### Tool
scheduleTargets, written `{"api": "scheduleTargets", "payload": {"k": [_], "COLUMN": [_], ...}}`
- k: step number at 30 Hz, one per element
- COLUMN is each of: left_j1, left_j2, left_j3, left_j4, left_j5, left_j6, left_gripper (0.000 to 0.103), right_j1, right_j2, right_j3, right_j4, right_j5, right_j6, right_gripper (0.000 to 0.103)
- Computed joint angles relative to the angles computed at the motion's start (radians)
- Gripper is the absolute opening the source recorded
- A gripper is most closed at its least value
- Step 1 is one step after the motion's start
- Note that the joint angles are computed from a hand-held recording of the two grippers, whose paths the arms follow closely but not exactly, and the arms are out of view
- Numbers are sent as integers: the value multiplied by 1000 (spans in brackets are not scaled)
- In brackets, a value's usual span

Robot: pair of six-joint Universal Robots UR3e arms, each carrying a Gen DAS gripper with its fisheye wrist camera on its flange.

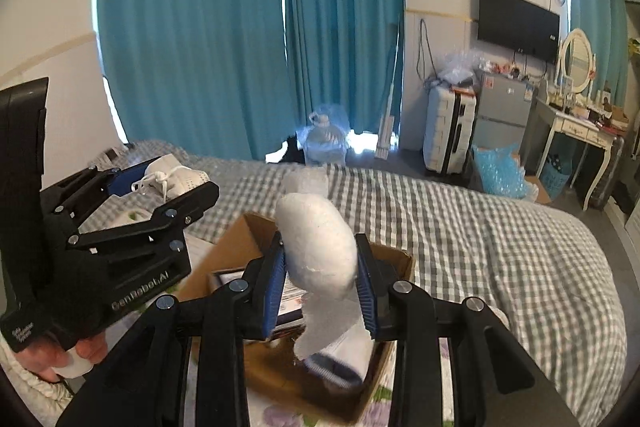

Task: Organize soft objects
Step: 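Carry the cord bundle and cotton piece over the box and release both, then move both grippers back from the box toward the remaining white fluffy item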

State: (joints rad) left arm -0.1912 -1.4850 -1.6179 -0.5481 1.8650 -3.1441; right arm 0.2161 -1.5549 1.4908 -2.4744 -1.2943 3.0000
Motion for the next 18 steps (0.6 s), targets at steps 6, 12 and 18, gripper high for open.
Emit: {"api": "scheduleTargets", "payload": {"k": [6, 12, 18], "left_j1": [15, 25, -23], "left_j2": [-92, -80, -21], "left_j3": [-6, -31, -10], "left_j4": [31, 61, 29], "left_j5": [-13, -59, 4], "left_j6": [-22, -26, -6], "left_gripper": [57, 60, 78], "right_j1": [-11, -59, -83], "right_j2": [181, 201, 77], "right_j3": [-85, -91, -23], "right_j4": [0, 3, -9], "right_j5": [-6, 58, 77], "right_j6": [-6, 28, 81], "right_gripper": [32, 32, 73]}}
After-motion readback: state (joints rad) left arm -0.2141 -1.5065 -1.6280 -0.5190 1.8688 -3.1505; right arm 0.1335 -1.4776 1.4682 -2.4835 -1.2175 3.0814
